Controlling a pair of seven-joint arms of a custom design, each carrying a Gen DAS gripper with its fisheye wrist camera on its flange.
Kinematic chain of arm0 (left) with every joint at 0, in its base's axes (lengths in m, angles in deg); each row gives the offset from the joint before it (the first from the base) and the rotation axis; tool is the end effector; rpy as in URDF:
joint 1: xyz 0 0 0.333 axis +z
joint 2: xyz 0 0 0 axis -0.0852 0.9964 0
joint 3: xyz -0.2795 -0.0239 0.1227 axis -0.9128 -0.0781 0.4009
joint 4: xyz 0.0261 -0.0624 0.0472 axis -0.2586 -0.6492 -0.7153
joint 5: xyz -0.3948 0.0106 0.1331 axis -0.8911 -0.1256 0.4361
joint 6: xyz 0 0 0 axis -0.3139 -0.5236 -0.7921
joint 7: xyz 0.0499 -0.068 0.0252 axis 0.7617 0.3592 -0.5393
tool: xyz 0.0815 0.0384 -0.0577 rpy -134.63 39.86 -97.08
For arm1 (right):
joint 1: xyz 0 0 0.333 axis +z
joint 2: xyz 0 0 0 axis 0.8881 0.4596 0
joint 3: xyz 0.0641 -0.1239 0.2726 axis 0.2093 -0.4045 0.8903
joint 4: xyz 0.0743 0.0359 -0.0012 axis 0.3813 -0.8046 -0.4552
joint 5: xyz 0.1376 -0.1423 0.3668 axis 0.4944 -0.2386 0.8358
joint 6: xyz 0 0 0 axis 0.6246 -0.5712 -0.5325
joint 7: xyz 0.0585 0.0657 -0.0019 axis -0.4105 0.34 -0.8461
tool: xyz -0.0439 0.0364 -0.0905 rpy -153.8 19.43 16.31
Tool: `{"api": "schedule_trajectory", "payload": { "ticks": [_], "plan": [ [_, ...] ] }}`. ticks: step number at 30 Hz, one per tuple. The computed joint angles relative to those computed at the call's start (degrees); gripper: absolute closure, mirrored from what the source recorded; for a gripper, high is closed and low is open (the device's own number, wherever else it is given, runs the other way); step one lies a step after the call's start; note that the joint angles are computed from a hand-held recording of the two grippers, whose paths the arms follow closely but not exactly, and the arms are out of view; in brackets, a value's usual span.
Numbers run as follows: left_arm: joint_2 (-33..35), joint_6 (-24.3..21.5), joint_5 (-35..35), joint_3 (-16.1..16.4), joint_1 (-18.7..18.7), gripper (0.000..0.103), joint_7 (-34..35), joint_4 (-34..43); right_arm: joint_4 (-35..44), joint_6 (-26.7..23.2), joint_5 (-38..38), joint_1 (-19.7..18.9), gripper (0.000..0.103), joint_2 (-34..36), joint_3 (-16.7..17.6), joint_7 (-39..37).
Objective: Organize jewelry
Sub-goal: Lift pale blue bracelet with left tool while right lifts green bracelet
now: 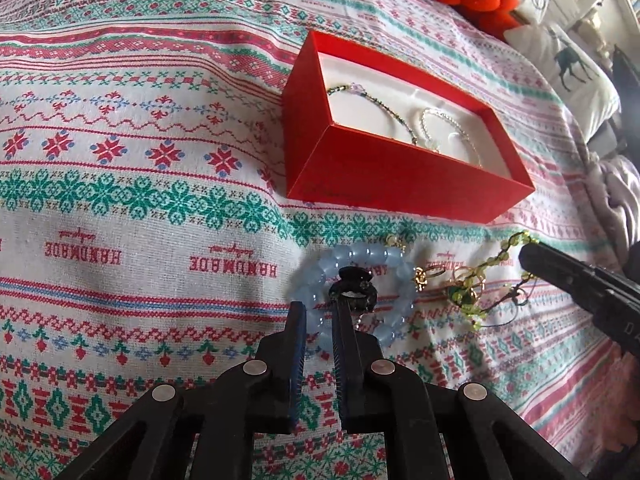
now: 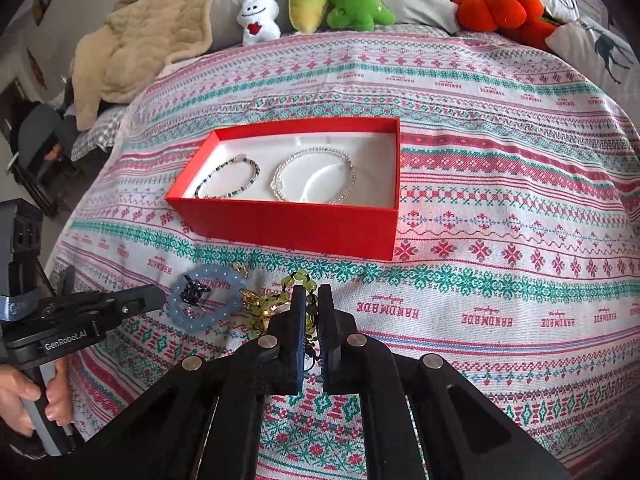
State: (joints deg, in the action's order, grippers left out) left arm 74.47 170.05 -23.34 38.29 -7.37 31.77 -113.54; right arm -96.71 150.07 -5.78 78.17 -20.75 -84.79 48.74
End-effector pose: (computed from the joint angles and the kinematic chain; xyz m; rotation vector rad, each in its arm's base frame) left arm 0.6136 -0.1494 0.4014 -2.0867 2.1045 -0.9482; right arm 0.6072 0.1970 0.4423 -1.9782 1.5891 -0.3222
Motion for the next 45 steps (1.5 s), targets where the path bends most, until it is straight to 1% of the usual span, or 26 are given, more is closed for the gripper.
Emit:
{"api": "schedule_trajectory", "payload": {
  "ticks": [1, 3, 6, 9, 10, 12, 15, 19, 21, 24, 26, 29, 37, 42, 44, 45],
  "plan": [
    [0.6, -0.4, 4.2, 0.7, -0.9, 0.092, -3.3, 0.5, -0.2, 0.0, 0.5, -0.1, 0.098, -0.3, 0.0, -0.3],
    [1.6, 0.4, 6.6, 0.6, -1.3, 0.089, -5.3, 1.1, -0.5, 0.1, 0.8, -0.2, 0.098, -0.9, 0.0, -0.4],
    [2.4, 0.2, 11.2, 0.5, -1.8, 0.088, -8.3, 2.0, -0.9, -0.1, 0.6, -0.4, 0.098, -1.3, -0.2, -0.3],
    [3.1, 1.4, 18.8, 1.0, -3.3, 0.089, -12.3, 2.3, -0.7, -0.7, 0.0, -0.5, 0.098, -1.1, -0.3, 0.1],
    [3.2, 1.5, 21.5, 1.3, -3.7, 0.093, -13.8, 2.5, -0.7, -0.9, -0.1, -0.5, 0.098, -1.1, -0.3, 0.1],
    [3.3, 1.2, 24.0, 1.2, -3.9, 0.093, -15.9, 2.9, -0.8, -1.0, -0.3, -0.5, 0.098, -1.1, -0.3, 0.3],
    [2.5, 1.8, 21.0, -0.4, -2.4, 0.094, -14.0, 2.2, -1.0, -0.8, 0.1, -0.6, 0.098, -1.6, -0.2, 0.0],
    [-0.4, 4.5, 15.2, -1.5, -1.2, 0.094, -8.8, -0.5, -1.4, -0.2, 1.3, -0.6, 0.098, -2.7, 0.0, -1.0],
    [-1.8, 5.0, 11.9, -1.6, -1.0, 0.094, -5.7, -1.3, -1.6, 0.0, 1.9, -0.5, 0.098, -3.3, 0.1, -1.5],
    [-2.9, 4.3, 6.6, -1.4, -1.2, 0.094, -1.1, -1.1, -2.0, 0.2, 2.8, -0.5, 0.098, -4.1, 0.2, -2.0],
    [-3.6, 3.9, 3.8, -0.9, -1.6, 0.094, 1.1, -0.9, -2.1, -0.3, 4.8, -0.6, 0.098, -4.6, 0.2, -3.5],
    [-4.3, 3.6, 1.5, -0.2, -2.2, 0.094, 2.7, -0.4, -2.0, -1.8, 9.7, -0.8, 0.098, -5.4, 0.3, -6.8],
    [-5.5, 3.7, -3.1, 0.8, -3.8, 0.094, 6.0, 0.7, -1.5, -5.9, 19.8, -1.1, 0.098, -6.7, -0.2, -12.5],
    [-5.7, 3.7, -5.2, 1.1, -4.4, 0.094, 7.4, 1.1, -0.7, -7.8, 23.6, -1.3, 0.098, -6.7, -0.5, -14.2],
    [-5.5, 3.6, -5.0, 1.2, -4.6, 0.094, 7.2, 1.3, 0.7, -11.1, 27.7, -1.8, 0.098, -5.9, -0.9, -16.0],
    [-5.4, 3.5, -4.2, 1.2, -4.7, 0.094, 6.6, 1.3, 1.5, -12.6, 28.3, -2.1, 0.098, -5.1, -1.0, -15.7]
  ]
}}
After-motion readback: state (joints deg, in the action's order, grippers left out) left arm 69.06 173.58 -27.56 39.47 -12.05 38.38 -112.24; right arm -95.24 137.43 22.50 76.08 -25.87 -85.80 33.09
